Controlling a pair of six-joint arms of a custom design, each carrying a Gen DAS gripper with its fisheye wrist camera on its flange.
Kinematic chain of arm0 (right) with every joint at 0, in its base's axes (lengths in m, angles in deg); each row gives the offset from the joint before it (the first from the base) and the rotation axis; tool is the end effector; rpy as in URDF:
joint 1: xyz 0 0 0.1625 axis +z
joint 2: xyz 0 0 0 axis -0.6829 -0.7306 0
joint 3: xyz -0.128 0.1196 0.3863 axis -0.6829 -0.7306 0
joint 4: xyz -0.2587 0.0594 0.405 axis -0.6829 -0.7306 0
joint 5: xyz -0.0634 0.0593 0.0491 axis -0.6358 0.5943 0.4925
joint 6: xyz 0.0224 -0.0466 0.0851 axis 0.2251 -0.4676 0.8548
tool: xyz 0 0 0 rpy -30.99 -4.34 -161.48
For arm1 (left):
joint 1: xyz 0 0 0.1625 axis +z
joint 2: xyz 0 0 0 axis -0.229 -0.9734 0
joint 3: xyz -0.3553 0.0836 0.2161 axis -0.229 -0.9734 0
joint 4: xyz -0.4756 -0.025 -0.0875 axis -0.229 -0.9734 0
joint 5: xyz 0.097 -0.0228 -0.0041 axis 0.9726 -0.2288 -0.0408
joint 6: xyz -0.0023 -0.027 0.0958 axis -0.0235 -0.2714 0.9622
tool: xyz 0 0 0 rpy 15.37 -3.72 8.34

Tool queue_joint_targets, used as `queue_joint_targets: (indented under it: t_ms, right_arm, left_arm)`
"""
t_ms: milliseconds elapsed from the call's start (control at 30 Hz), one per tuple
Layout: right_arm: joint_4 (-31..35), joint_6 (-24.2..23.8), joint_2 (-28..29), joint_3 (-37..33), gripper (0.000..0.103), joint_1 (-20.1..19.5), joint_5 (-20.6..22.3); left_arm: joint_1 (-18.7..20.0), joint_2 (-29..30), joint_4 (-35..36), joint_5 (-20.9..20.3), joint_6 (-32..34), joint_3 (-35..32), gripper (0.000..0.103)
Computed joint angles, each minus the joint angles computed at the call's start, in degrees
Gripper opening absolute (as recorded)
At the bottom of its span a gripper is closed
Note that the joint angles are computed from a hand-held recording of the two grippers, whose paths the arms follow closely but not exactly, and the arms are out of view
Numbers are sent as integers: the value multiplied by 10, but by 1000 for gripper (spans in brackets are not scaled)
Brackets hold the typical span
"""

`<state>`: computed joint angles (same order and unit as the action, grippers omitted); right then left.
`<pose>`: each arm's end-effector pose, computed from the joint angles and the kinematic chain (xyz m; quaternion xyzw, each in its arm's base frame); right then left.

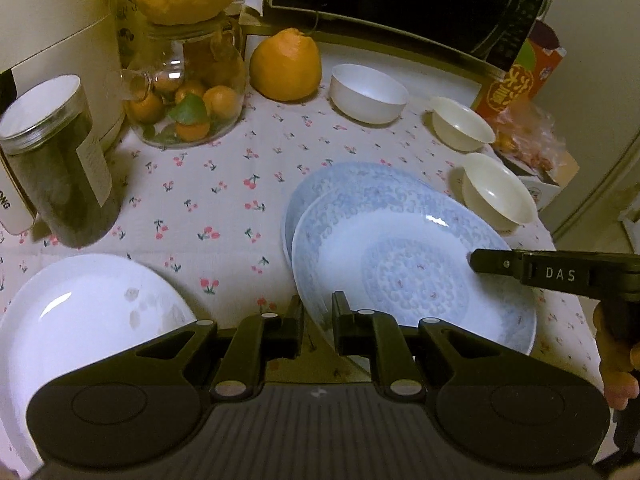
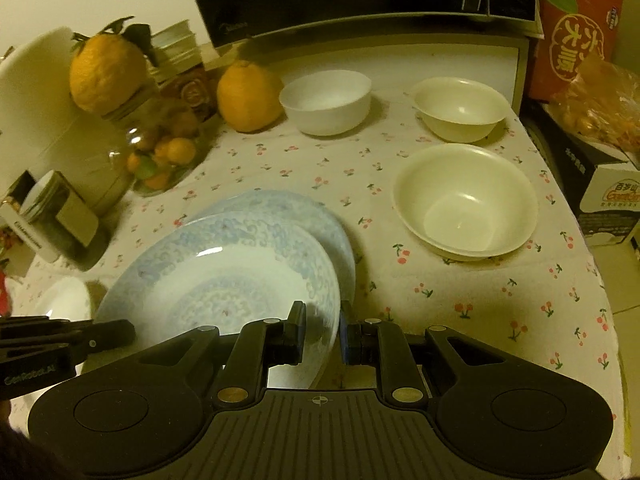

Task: Organize plates and bowls
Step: 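Lift the held plate and lower it onto the other blue-patterned plate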

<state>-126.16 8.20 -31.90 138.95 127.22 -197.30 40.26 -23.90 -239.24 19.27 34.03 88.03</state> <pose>0.0455 -0.4030 0.2616 -0.0016 -0.8897 0.3435 0.3009 -0.3260 -0.3797 -0.0276 0.2486 0.9208 -0.2096 0.2154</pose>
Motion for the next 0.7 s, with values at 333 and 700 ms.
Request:
queue_joint_targets:
  t_ms: [333,700]
  right_arm:
    - [-72,-29,63,-18,17,19,-44]
    - [-172,-106,129,-30,17,38,-105]
  left_arm:
    - [5,27,-4,36,6,-18,13]
    - [-13,61,-15,91,48,-26,13]
